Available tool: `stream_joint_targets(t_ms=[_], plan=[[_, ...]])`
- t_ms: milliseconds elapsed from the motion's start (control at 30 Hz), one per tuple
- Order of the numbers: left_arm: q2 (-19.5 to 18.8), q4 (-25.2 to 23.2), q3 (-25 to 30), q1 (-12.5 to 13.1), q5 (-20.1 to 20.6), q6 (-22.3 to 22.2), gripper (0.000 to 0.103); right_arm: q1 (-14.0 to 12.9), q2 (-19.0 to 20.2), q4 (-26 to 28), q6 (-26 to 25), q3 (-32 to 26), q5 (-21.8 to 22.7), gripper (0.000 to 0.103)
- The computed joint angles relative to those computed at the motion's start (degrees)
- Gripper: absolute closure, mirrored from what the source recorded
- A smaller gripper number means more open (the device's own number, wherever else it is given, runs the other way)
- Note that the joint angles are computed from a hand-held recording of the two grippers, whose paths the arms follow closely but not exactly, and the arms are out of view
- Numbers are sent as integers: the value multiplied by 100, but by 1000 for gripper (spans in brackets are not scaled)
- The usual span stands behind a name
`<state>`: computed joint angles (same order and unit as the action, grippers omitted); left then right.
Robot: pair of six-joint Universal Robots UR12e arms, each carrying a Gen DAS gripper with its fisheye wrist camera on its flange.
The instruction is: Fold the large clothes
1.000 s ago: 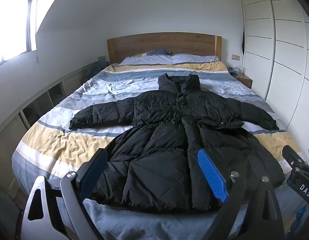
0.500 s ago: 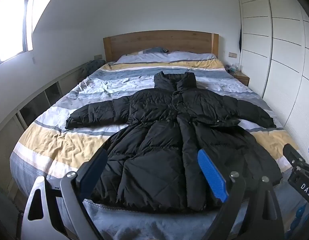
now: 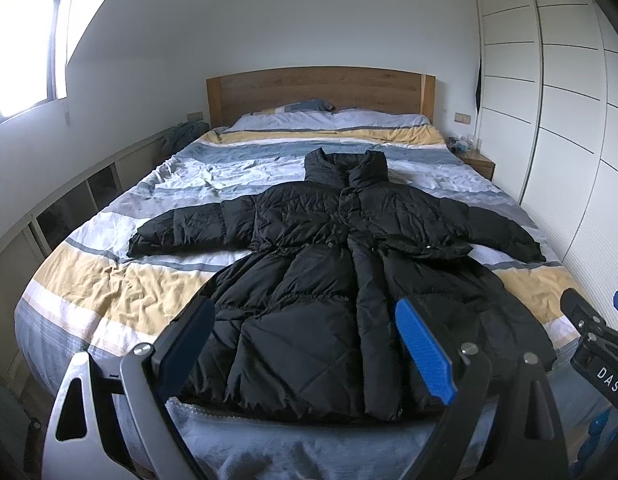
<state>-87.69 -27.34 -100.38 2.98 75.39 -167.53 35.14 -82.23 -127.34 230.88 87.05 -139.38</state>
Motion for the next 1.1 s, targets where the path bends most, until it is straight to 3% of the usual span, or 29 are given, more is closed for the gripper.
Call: stream_joint_targets(t_ms=[267, 567, 900, 1000, 1100], plan=[[-46, 76, 0, -67, 30, -170, 11, -46, 18, 35, 18, 37, 56, 0], [-174, -115, 22, -52, 1, 261, 11, -87, 61, -70, -41, 89, 82, 0], [-444, -197, 207, -10, -122, -50, 11, -281, 177, -261, -330, 114, 317, 1], [-670, -79, 405, -67, 7, -105, 11, -381, 260, -557, -590, 103, 299, 0], [-964, -183, 678, -80, -113, -312, 11, -614, 308, -1220, -869, 165, 770, 1]])
